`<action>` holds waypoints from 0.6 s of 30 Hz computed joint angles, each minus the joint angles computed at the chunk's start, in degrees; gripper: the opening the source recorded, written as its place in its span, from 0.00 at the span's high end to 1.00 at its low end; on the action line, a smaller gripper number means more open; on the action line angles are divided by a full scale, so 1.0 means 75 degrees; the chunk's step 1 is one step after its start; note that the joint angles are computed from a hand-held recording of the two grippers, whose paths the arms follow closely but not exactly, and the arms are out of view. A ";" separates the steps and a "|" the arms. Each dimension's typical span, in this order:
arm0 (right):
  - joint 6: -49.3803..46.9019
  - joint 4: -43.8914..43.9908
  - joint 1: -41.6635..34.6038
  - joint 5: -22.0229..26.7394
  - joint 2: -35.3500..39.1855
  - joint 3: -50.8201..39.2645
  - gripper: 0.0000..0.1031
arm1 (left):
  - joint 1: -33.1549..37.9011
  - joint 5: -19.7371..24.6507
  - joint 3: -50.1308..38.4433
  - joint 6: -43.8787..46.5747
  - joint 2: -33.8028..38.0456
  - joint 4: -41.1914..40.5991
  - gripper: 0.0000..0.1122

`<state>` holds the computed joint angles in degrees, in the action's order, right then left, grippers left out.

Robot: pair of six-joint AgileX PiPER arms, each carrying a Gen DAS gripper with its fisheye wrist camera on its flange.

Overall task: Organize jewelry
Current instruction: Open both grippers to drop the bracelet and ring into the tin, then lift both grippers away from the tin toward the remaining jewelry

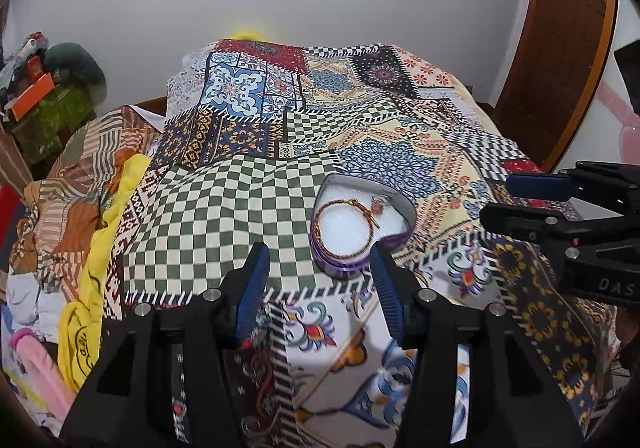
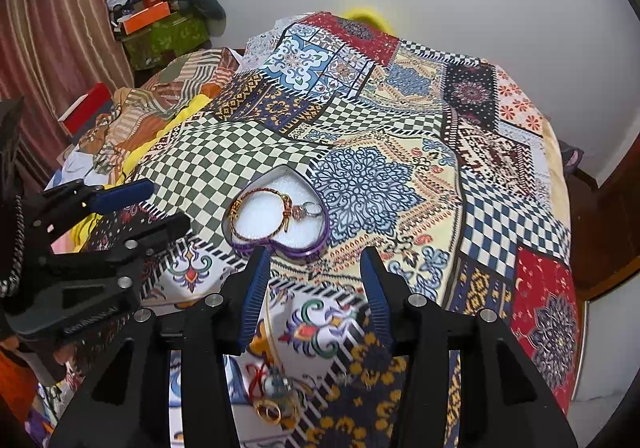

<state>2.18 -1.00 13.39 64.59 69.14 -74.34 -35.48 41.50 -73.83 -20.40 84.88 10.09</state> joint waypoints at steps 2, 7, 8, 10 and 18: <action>-0.0002 0.0018 -0.0021 0.0041 -0.0200 0.0080 0.58 | -0.0055 0.0024 0.0115 -0.0061 -0.0151 -0.0034 0.54; 0.0011 -0.0056 -0.0061 0.0137 -0.0798 0.0332 0.58 | -0.0385 0.0111 0.0403 -0.0360 -0.0421 0.0146 0.54; 0.0052 -0.0147 -0.0006 0.0137 -0.0905 0.0382 0.58 | -0.0461 0.0126 0.0443 -0.0434 -0.0456 0.0189 0.54; 0.0095 -0.0321 0.0078 0.0158 -0.1160 0.0518 0.58 | -0.0604 0.0087 0.0583 -0.0479 -0.0535 0.0130 0.54; 0.0111 -0.0805 0.0226 0.0199 -0.2023 0.1292 0.58 | -0.1305 0.0011 0.0836 -0.0923 -0.0499 0.0363 0.54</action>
<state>3.01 -7.03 15.08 66.08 53.97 -64.66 -45.27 41.58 -67.57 -27.32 81.13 12.82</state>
